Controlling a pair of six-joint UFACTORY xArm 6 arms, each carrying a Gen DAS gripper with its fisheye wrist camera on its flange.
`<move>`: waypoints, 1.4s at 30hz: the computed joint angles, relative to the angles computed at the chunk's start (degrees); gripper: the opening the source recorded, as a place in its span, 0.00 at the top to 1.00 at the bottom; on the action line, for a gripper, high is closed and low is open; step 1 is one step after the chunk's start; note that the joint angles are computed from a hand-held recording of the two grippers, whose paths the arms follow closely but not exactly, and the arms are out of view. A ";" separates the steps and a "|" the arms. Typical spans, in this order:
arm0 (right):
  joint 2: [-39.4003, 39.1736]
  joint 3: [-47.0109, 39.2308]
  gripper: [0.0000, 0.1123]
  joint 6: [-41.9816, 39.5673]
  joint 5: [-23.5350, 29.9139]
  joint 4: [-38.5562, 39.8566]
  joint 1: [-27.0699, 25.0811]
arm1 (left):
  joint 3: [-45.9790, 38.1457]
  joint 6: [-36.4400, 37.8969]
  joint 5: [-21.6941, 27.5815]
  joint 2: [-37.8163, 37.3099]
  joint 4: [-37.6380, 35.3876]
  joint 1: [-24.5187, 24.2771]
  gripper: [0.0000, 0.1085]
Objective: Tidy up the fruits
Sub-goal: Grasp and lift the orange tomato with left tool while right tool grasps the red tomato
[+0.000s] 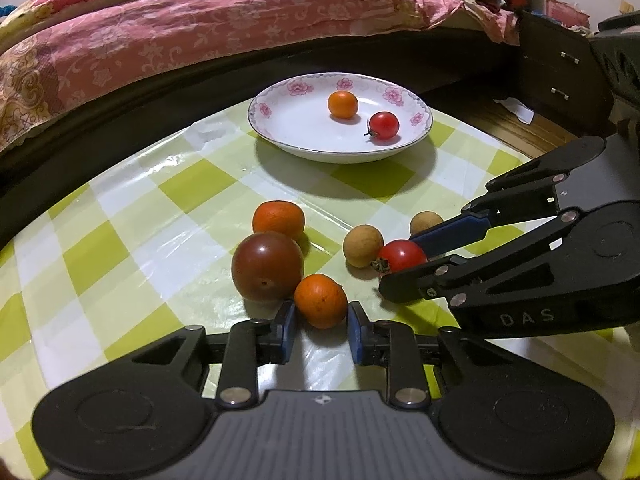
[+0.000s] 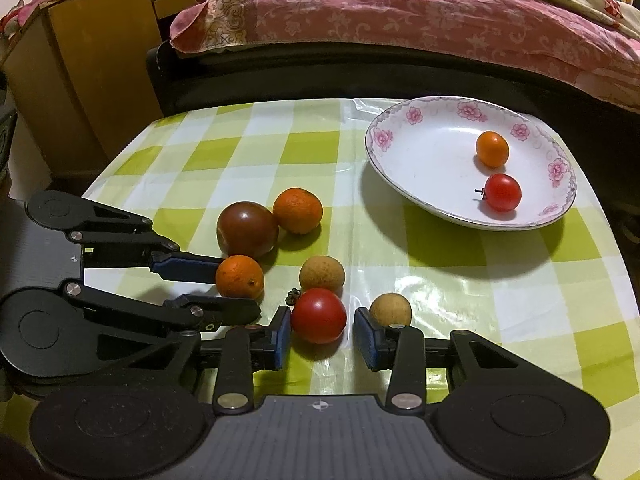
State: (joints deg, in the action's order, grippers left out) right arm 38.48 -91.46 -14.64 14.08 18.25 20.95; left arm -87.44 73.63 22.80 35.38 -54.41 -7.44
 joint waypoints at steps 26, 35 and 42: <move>-2.98 2.46 0.75 3.74 3.87 -5.61 -0.48 | 1.95 5.02 -0.12 -1.40 -1.64 -0.33 0.68; -2.97 2.67 0.74 3.04 3.94 -5.91 -0.45 | 2.61 7.14 -1.10 -1.75 -3.07 -0.66 0.66; -3.00 2.96 0.74 3.21 3.36 -6.44 -0.37 | 2.20 6.33 -0.88 -1.44 -3.62 -0.68 0.66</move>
State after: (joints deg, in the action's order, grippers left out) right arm 35.48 -88.50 -11.42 17.44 11.81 20.57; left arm -85.24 79.97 21.91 33.94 -58.03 -8.12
